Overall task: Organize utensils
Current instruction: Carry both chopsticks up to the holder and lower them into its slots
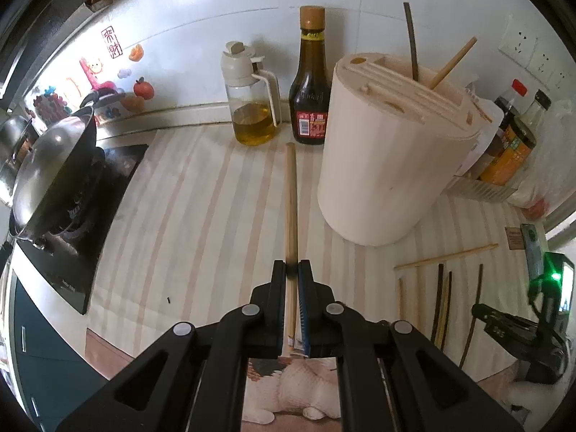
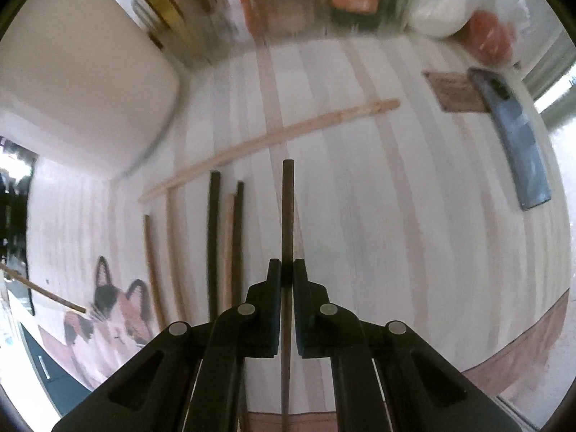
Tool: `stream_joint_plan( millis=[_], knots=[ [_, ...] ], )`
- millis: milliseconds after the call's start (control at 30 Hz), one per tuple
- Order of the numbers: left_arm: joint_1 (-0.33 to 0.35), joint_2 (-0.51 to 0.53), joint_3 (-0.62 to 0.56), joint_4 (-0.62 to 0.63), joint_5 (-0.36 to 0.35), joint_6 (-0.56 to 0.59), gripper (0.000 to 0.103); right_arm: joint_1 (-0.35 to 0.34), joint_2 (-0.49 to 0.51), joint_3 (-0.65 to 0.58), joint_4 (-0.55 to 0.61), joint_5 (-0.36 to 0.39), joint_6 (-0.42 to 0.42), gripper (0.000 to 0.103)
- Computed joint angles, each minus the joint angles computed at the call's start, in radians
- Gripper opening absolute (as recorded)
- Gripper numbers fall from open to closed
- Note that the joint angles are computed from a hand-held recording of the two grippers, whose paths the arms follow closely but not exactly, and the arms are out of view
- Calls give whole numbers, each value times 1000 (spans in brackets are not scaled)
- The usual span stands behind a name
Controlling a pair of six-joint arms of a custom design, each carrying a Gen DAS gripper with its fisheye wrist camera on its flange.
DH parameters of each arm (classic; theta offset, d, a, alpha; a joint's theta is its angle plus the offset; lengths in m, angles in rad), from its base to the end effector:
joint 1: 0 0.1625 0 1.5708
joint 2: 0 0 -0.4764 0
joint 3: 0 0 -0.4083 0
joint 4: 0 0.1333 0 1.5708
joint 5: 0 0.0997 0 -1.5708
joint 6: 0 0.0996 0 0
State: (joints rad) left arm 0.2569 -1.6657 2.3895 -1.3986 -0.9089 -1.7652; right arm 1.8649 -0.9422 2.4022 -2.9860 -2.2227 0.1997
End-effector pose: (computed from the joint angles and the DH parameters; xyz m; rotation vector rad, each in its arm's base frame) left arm -0.2037 -0.2546 0.2394 -0.1343 2.1627 -0.7021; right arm 0.1919 -0.3821 0.0585 0.1366 -2.4910 0.1519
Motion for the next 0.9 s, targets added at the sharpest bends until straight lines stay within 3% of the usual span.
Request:
stream_joint_plan(
  millis=[233,567,900],
  knots=[
    [-31,1,-12,3,3,7,4,62,-115,70,-145,4,-78,6],
    [-71,-11,-52,28,55,21,4,166,-126,33,-321,-4,-190,6],
    [-100,-33,-182,126,184,3,4,254,-165,-139,-289,73,-231,6]
  ],
)
